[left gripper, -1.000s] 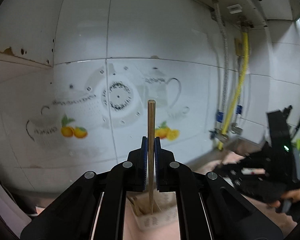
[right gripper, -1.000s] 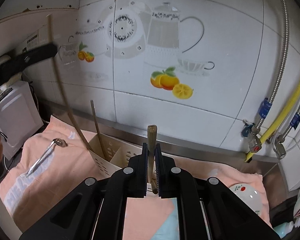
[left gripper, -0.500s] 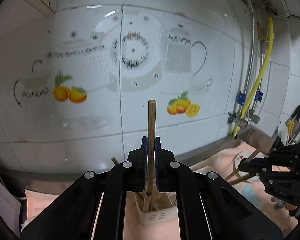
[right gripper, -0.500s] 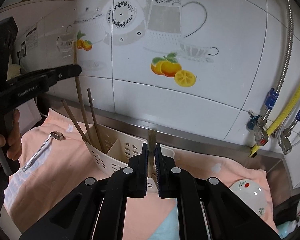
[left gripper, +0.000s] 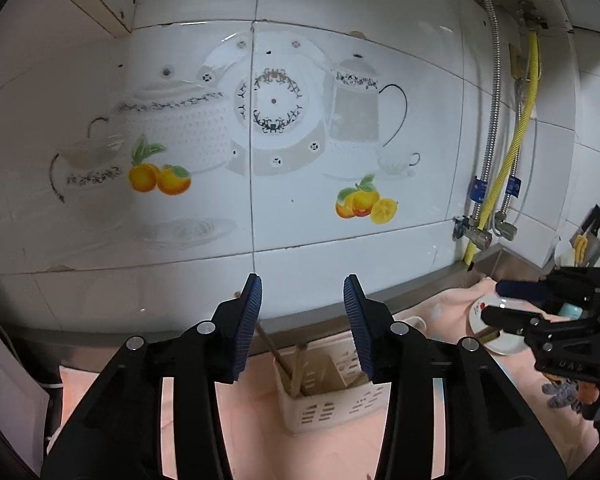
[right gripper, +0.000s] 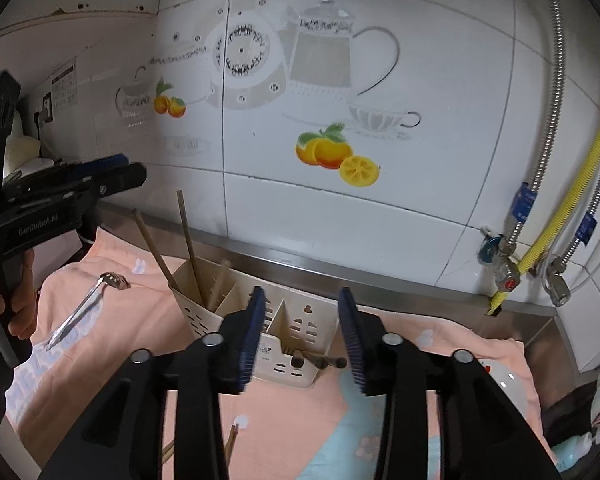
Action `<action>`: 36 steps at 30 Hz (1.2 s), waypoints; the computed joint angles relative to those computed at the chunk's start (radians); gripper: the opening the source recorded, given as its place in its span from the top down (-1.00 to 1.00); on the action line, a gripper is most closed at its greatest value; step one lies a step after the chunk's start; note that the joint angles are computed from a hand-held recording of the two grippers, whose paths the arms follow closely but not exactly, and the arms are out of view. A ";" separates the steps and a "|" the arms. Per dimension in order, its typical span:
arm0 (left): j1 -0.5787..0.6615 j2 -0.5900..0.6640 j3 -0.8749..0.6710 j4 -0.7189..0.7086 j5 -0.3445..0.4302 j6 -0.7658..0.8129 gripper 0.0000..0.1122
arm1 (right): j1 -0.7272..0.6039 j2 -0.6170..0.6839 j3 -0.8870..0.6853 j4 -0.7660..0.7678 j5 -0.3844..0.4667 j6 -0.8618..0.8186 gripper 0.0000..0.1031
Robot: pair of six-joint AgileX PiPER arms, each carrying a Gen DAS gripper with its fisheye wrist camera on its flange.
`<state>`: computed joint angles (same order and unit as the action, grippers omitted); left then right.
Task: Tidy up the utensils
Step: 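Open the right tool into the holder while the left tool releases its chopstick, then move both tools back down toward the remaining chopsticks on the towel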
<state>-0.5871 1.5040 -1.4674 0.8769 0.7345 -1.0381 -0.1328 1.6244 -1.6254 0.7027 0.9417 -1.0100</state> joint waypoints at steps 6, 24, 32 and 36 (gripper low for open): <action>-0.059 -0.078 0.095 0.079 0.041 -0.101 -0.05 | -0.043 -0.072 0.078 0.060 -0.013 -0.061 -0.15; -0.314 -0.298 0.394 0.273 0.272 -0.427 -0.74 | -0.177 -0.348 0.452 0.256 -0.017 -0.332 -0.75; -0.413 -0.350 0.500 0.267 0.353 -0.543 -0.74 | -0.258 -0.448 0.613 0.328 0.018 -0.466 -0.82; -0.470 -0.364 0.544 0.272 0.411 -0.607 -0.74 | -0.299 -0.494 0.687 0.353 0.025 -0.523 -0.83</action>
<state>-1.0575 1.1403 -0.9232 1.1492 1.1451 -1.6453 -0.4314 1.1302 -0.9387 1.0556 0.9669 -1.5330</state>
